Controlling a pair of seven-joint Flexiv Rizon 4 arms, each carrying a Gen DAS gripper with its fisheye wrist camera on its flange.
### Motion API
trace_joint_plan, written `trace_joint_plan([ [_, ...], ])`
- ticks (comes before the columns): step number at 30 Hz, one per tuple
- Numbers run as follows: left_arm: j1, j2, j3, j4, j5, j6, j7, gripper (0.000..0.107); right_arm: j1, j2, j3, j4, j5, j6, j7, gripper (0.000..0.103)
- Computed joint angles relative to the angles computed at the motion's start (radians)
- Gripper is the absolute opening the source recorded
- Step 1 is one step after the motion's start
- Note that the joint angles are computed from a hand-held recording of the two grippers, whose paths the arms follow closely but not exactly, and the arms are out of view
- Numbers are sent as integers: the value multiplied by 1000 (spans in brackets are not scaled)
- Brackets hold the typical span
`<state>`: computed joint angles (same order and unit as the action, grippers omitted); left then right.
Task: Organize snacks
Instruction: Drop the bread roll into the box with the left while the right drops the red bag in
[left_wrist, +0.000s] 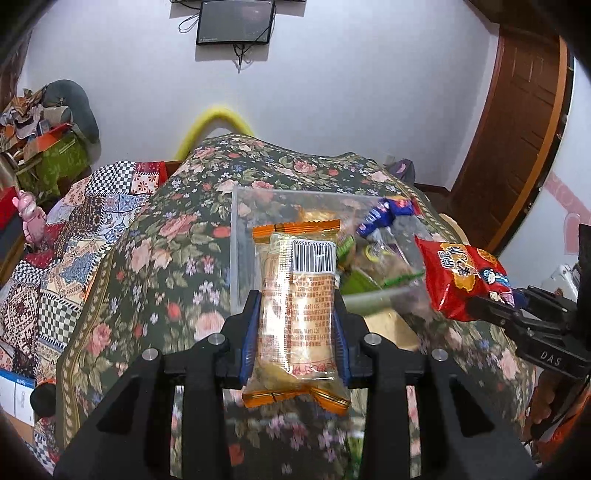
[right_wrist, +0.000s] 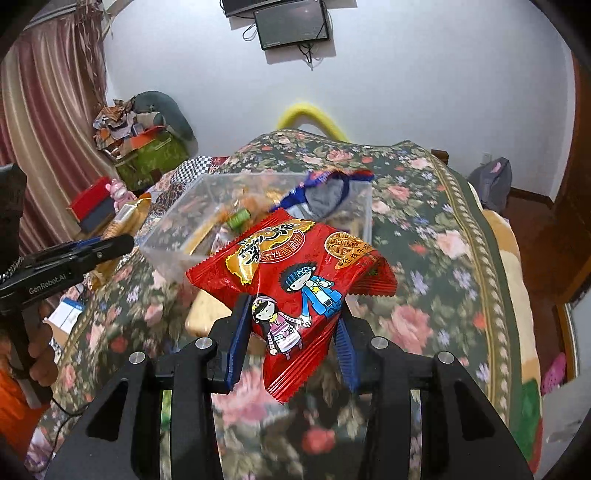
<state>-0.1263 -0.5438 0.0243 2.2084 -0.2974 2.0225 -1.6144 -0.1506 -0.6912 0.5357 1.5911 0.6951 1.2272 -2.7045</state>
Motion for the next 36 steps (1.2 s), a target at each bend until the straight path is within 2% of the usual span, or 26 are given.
trace_joint_plan([
  [4, 9, -30, 4, -61, -7, -49, 20, 35, 51, -29, -26, -43, -40, -7, 43, 39],
  [7, 34, -54, -10, -106, 3, -84, 27, 35, 78, -51, -45, -79, -85, -51, 88, 39],
  [11, 40, -93, -2, -173, 1, -152, 40, 35, 108, -71, -55, -96, -126, -35, 113, 39],
  [18, 19, -142, 37, -254, -9, -205, 48, 35, 138, -117, -62, -143, -198, -51, 162, 39],
  [25, 33, -167, 30, -296, -11, -242, 36, 35, 130, -130, -52, -149, -232, -63, 184, 40],
  [27, 36, -167, 27, -297, -7, -248, 34, 37, 136, -121, -63, -131, -242, -43, 197, 44],
  [28, 43, -164, 19, -296, -2, -254, 35, 41, 142, -119, -72, -128, -250, -37, 210, 51],
  [30, 47, -159, 14, -290, 3, -260, 31, 52, 136, -114, -73, -113, -261, -23, 220, 55],
  [31, 48, -155, 12, -283, 6, -253, 27, 55, 124, -111, -64, -106, -260, -23, 219, 57],
  [34, 41, -142, 16, -264, 16, -237, 23, 57, 102, -102, -53, -94, -257, -12, 230, 67],
  [36, 31, -129, 24, -245, 23, -223, 24, 58, 74, -89, -31, -75, -248, -7, 211, 68],
])
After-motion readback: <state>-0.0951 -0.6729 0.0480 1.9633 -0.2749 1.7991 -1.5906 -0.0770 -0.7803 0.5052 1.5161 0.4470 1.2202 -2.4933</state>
